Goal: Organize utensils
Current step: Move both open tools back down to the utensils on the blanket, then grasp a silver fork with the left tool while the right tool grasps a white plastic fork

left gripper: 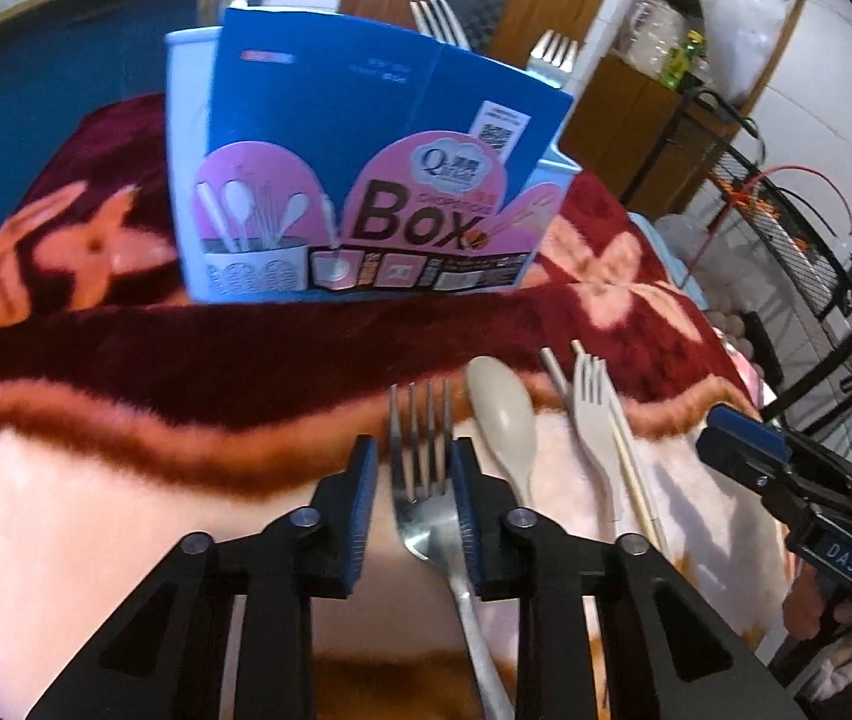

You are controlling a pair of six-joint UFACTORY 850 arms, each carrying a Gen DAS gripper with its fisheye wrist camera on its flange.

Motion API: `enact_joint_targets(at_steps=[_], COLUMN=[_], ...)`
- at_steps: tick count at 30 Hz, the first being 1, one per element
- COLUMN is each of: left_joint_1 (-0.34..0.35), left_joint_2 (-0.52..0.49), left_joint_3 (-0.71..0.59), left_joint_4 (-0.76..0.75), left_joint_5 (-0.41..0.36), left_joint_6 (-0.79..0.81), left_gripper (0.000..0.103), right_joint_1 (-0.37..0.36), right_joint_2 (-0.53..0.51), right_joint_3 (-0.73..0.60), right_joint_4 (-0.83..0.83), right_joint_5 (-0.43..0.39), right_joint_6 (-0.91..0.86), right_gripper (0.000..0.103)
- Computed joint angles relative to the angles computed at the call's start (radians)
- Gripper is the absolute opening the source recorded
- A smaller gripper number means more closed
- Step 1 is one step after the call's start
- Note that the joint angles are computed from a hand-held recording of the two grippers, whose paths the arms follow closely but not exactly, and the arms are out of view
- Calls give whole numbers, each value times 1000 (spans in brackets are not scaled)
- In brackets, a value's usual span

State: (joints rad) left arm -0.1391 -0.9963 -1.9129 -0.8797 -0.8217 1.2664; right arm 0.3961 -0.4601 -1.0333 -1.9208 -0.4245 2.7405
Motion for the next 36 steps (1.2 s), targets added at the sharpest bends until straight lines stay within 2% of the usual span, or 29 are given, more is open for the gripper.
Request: enact_joint_targets(at_steps=[5,6,7,11,17,19,24,31,36], left_joint_1=[-2,0,0,14,27,32,57,83,94], left_joint_2=[7,11,16,31,68,98,152,222,234], left_joint_3=[14,23,31,53,119,167,239,318,327], left_joint_4=[-26,-38,-54,-117,-203,-276,-463,-697,-729], left_joint_5=[-2,0,3,1,44,90,125,145,140], left_joint_6=[50,65,77,123,204,280,460,714,744], left_gripper=[21,11,7,4,2,2,2,1,1], right_joint_1=[-1,-1,-1,-2,2,4,1,-26,-45], right_joint_2=[-2,-3,-4,-13,-21,-23,-36,-83,-129], right_joint_3=[-4,-5,-6,-18,-33,-40,-65,-134,-188], right_joint_4=[13,14,13,14,28,38,16,-57,-49], right_joint_5=[-4,-4,-2,11,23,27,45,88,120], right_joint_6=[-14,-16,-15,-22,-46,-61,-70,-89,-193], right_gripper=[42,42,42,42,42,42,43,55,57])
